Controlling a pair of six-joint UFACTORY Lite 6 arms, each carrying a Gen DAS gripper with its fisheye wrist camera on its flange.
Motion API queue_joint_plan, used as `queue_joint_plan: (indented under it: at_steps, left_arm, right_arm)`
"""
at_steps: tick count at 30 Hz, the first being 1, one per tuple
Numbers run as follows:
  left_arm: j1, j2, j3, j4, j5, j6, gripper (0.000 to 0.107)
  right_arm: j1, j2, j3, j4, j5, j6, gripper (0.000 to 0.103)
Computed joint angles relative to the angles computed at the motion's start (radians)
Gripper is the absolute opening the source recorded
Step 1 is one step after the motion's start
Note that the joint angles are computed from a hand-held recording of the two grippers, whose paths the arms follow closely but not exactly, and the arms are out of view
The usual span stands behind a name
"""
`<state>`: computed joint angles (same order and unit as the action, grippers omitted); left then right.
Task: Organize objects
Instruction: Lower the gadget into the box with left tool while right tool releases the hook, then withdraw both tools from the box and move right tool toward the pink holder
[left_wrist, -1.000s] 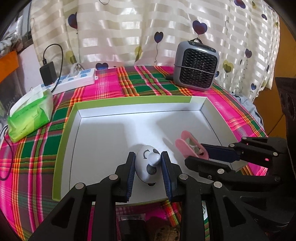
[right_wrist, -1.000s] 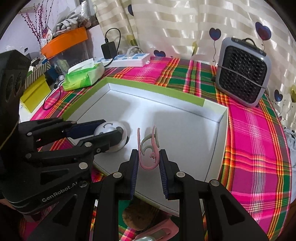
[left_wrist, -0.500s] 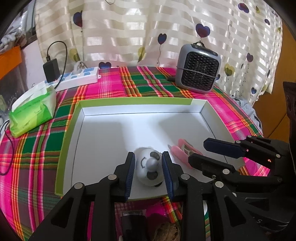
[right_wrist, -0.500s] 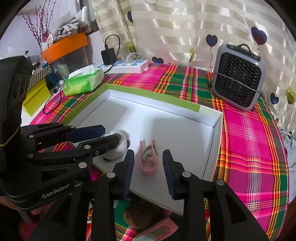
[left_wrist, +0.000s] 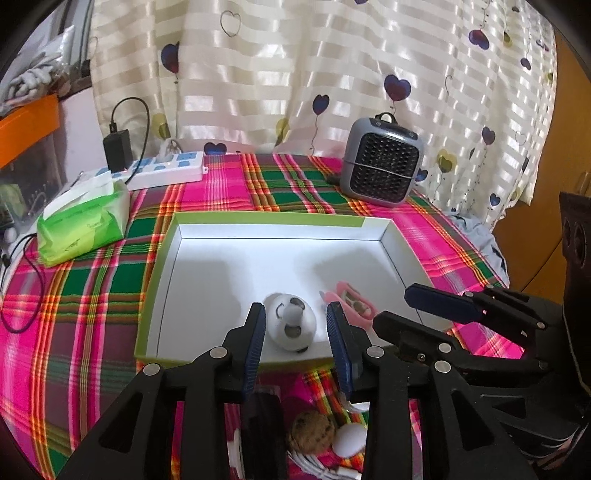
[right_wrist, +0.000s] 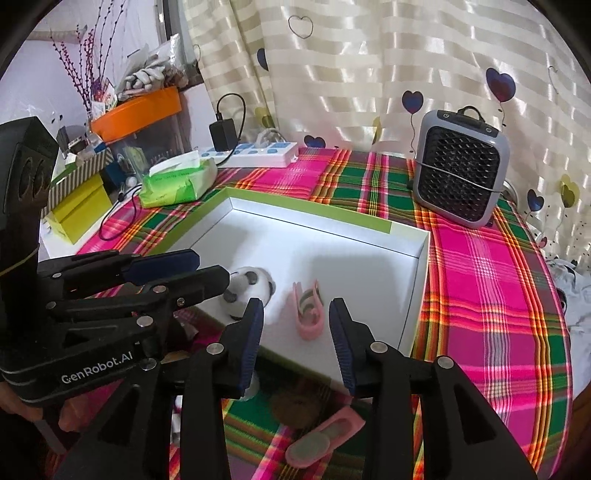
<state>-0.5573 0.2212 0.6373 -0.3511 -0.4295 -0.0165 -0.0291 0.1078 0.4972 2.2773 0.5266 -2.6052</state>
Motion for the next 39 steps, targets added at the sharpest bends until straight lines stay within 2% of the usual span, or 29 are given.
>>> queue_joint_plan:
  at_steps: [7,13,24,32,39]
  left_arm:
    - [-0.062,-0.077,-0.080,-0.117,-0.020,0.075,0.032]
    - [-0.158,-0.152,-0.159,-0.310,-0.064,0.209,0.030]
    - [-0.306,-0.258,-0.265,-0.518,-0.109,0.310,0.030]
    - [-0.393,-0.310,-0.333,-0.593,-0.140,0.308,0.030]
    - [-0.418,-0.311,-0.362,-0.580,-0.151,0.257,0.030]
  right_arm:
    - [-0.007,-0.106,-0.102,-0.006,0.022,0.011,0.039]
    - [-0.019,-0.215,-0.208,-0.016,0.032,0.017,0.039]
    - [-0.031,-0.432,-0.369,-0.091,0.001,0.085,0.039]
    - [-0.044,-0.565,-0.458,-0.201,-0.021,0.183,0.038]
    - [-0.032,-0.586,-0.483,-0.204,-0.035,0.188,0.038]
